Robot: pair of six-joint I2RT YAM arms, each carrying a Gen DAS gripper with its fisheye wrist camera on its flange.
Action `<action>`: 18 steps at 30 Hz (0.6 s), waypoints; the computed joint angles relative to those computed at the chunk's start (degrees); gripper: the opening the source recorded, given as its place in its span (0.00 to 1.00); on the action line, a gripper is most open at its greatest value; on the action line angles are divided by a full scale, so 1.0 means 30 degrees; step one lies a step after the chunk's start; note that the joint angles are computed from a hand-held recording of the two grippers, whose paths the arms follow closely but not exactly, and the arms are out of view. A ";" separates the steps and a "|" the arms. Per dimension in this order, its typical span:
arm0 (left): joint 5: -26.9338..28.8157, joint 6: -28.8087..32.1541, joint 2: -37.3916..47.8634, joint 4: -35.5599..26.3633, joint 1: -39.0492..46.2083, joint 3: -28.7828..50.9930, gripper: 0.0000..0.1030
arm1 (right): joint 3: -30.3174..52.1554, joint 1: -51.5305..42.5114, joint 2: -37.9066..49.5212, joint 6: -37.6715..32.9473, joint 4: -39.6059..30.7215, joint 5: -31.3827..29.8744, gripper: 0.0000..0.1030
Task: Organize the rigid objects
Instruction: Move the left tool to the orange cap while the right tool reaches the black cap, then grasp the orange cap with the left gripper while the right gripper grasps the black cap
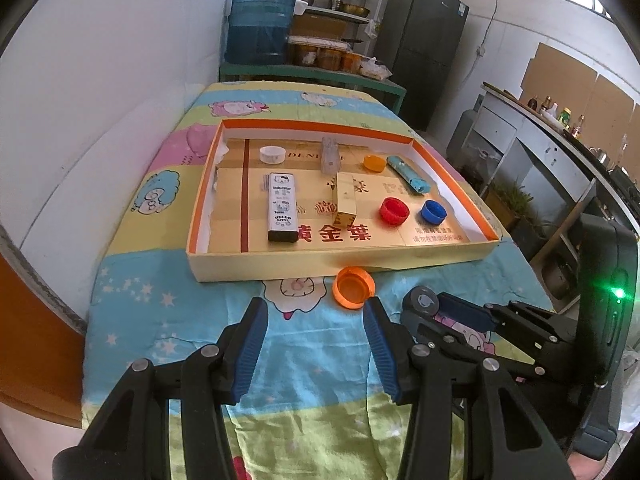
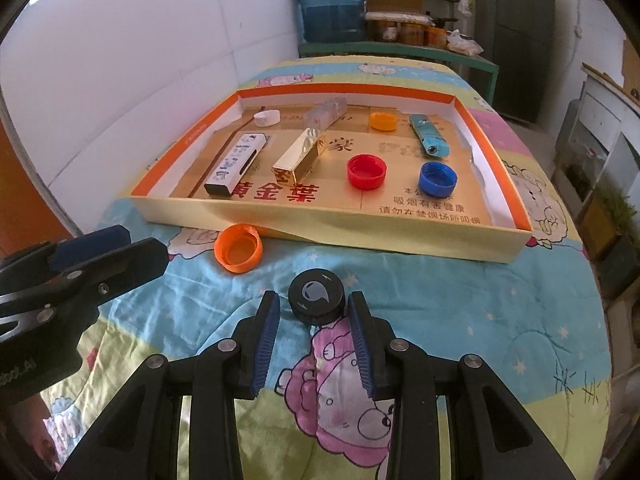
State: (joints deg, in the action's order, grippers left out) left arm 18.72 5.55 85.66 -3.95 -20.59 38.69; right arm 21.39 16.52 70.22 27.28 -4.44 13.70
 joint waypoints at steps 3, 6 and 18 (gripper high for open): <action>0.0453 -0.0009 0.0629 -0.0302 -0.0106 0.0443 0.48 | 0.0040 -0.0067 0.0321 -0.0289 0.0367 -0.0012 0.35; 0.0497 -0.0116 0.1287 -0.0426 -0.0423 0.0859 0.48 | 0.0019 0.0013 0.0264 -0.0425 0.0264 0.0142 0.29; -0.1374 -0.0441 0.4059 0.0147 -0.2465 0.2406 0.48 | -0.1637 -0.1604 -0.4642 -0.0633 -0.1845 0.0088 0.30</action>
